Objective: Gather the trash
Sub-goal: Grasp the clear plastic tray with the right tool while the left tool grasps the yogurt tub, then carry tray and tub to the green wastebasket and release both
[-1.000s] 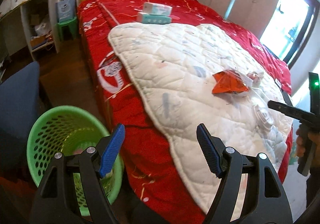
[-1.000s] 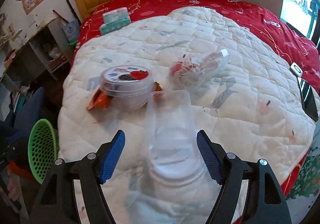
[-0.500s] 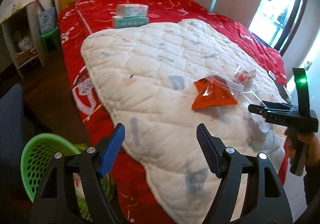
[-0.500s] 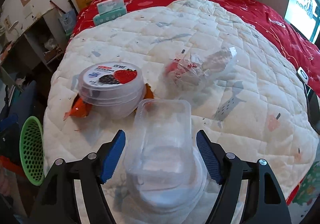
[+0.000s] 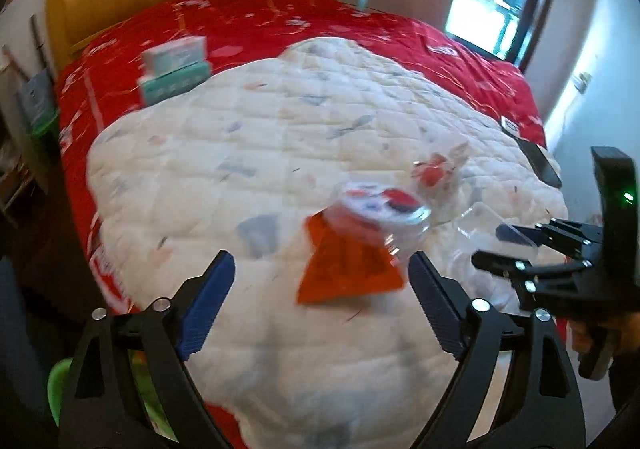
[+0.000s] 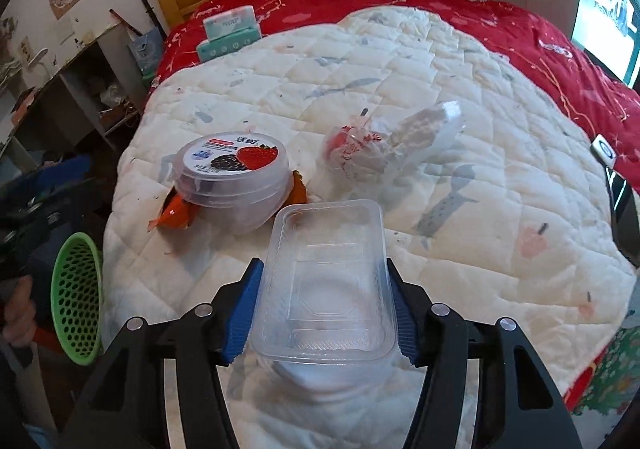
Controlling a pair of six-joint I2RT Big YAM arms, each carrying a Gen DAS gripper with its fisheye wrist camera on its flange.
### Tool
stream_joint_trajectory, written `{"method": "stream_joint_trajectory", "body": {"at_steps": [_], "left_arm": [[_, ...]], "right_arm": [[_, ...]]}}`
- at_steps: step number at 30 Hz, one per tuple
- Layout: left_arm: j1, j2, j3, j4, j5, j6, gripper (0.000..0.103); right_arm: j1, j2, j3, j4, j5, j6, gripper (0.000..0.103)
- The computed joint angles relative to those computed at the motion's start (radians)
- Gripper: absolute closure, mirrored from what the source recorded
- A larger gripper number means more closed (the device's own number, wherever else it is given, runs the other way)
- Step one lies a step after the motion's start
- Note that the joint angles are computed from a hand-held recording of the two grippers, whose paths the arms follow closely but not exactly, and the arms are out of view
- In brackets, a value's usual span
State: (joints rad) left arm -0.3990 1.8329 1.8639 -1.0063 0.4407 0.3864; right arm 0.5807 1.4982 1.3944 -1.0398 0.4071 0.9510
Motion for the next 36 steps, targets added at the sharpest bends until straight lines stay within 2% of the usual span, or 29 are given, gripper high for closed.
{"method": "stream_joint_trajectory", "body": {"at_steps": [7,11,16,22,28,36], "left_arm": [[-0.08,0.078,0.105,-0.073,-0.03,0.097,0.007],[-0.108,0.116,0.147,-0.088,-0.073,0.118,0.007],[-0.126,0.178,0.23,-0.145,-0.093,0.13,0.007],[-0.136,0.221,0.273,-0.172,-0.133,0.14,0.007],[-0.13,0.219,0.257,-0.161,-0.104,0.132,0.014],[-0.095,0.12,0.149,-0.07,-0.022,0.08,0.014]], "right_arm": [[0.027,-0.067,-0.048,-0.008,0.036,0.025,0.046],[0.036,-0.092,-0.073,-0.007,0.049,0.045,0.046],[0.04,-0.114,-0.101,0.003,0.051,0.063,0.046],[0.038,-0.124,-0.124,0.015,0.046,0.072,0.046],[0.046,-0.125,-0.129,0.021,0.046,0.085,0.046],[0.076,-0.114,-0.09,-0.004,0.075,0.093,0.046]]}}
